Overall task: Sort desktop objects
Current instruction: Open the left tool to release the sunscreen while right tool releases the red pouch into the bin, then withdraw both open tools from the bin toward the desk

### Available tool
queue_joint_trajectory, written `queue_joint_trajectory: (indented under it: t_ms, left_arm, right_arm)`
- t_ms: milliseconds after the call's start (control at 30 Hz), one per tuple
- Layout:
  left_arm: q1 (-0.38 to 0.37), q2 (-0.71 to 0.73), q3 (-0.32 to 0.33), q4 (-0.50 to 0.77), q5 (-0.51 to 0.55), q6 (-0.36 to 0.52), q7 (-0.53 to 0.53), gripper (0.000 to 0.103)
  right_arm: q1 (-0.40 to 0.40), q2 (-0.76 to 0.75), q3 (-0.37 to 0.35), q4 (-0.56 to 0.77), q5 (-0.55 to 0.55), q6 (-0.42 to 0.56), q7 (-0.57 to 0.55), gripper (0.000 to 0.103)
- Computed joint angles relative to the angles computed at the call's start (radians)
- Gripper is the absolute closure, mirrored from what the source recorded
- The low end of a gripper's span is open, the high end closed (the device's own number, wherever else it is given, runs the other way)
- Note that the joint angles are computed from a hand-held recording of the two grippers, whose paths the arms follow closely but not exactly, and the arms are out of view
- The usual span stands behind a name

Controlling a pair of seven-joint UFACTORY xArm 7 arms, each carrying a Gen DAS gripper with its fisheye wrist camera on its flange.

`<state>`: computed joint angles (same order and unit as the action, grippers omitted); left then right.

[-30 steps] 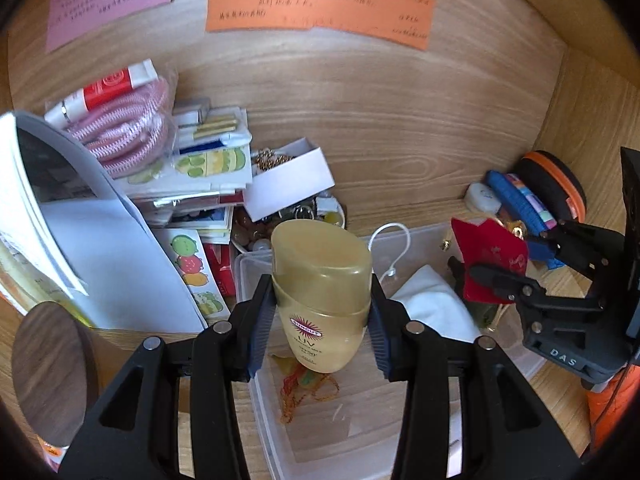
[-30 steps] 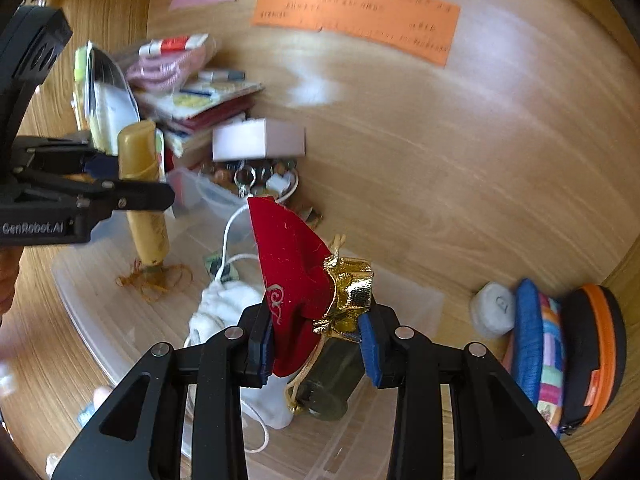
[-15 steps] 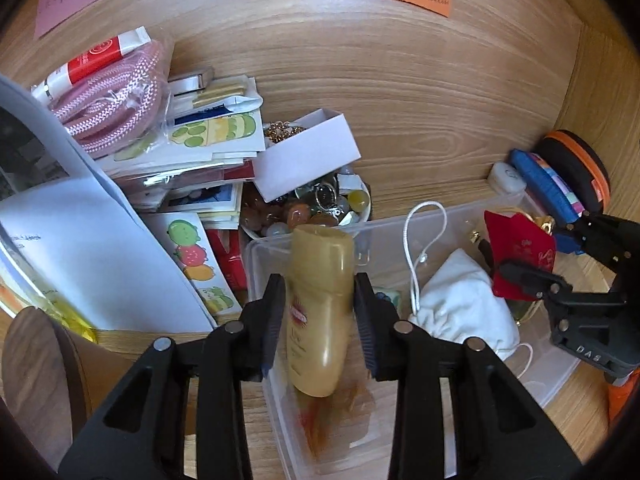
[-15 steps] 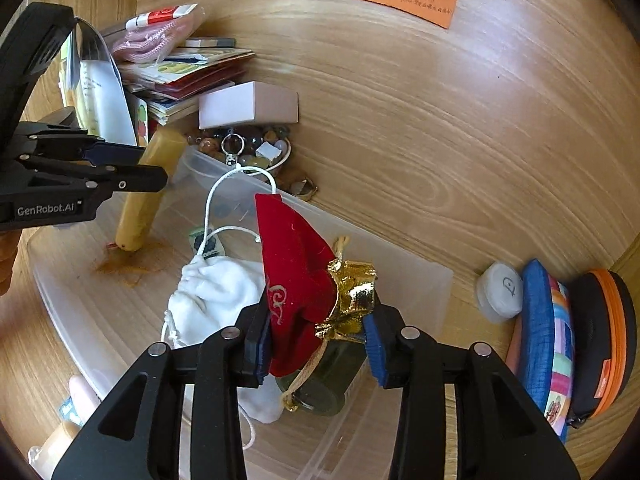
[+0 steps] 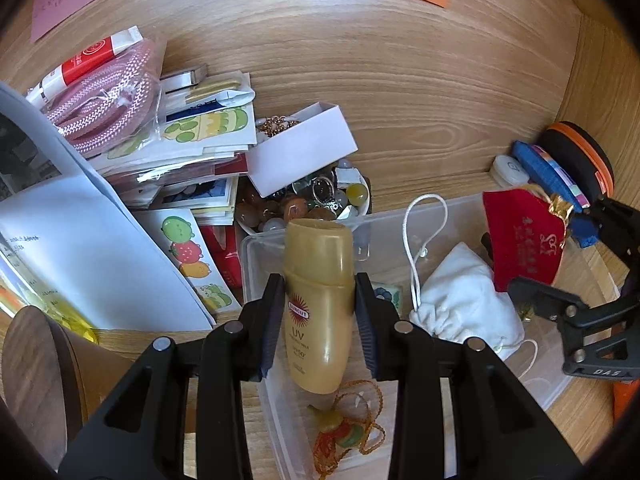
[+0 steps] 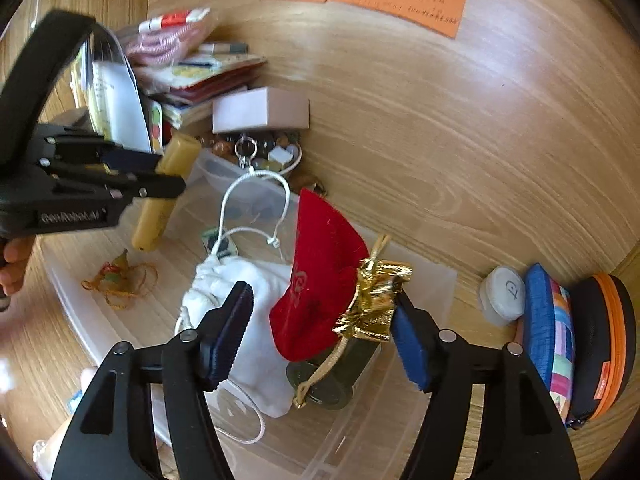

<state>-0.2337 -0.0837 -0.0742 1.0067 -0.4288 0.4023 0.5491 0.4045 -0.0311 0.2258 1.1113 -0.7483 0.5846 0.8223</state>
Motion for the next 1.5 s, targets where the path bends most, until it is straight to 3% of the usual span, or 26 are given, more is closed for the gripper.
queue_joint_trajectory:
  t_ms: [100,367,633,867,1000,1133,1300,1500]
  left_arm:
    - [0.002,-0.007,0.0,-0.004,0.008,0.007,-0.002,0.068]
    - [-0.002,-0.027,-0.003,-0.02,0.042,0.022,-0.023,0.064]
    - [-0.012,-0.1,0.022,-0.054,0.008,0.044,-0.008,0.062]
    - [-0.05,-0.23,0.045,-0.139,-0.003,0.006,-0.001,0.046]
    - [-0.078,-0.331,0.067,-0.209,-0.002,-0.032,0.001,0.028]
    - [-0.11,-0.417,0.106,-0.264,0.004,-0.036,0.01,0.026]
    - [-0.137,-0.512,0.109,-0.342,0.028,-0.06,-0.026,0.013]
    - [-0.169,-0.648,0.131,-0.441,0.058,-0.043,-0.062,0.01]
  right_arm:
    - [-0.004,-0.013,0.0,-0.006,-0.006,-0.01,0.014,0.033]
    - [-0.026,-0.052,0.005,-0.023,0.044,-0.058,-0.012,0.032]
    - [-0.024,-0.048,0.029,0.01,0.063,-0.025,-0.033,0.03]
    - [-0.006,-0.107,0.064,0.001,0.023,0.034,0.003,0.029]
    - [-0.007,-0.156,0.104,-0.013,-0.019,0.071,0.046,0.022]
    - [-0.005,-0.203,0.147,-0.033,-0.045,0.095,0.087,0.021]
    - [0.001,-0.254,0.201,-0.064,-0.071,0.143,0.127,0.021]
    - [0.001,-0.328,0.25,-0.138,-0.059,0.163,0.175,0.021]
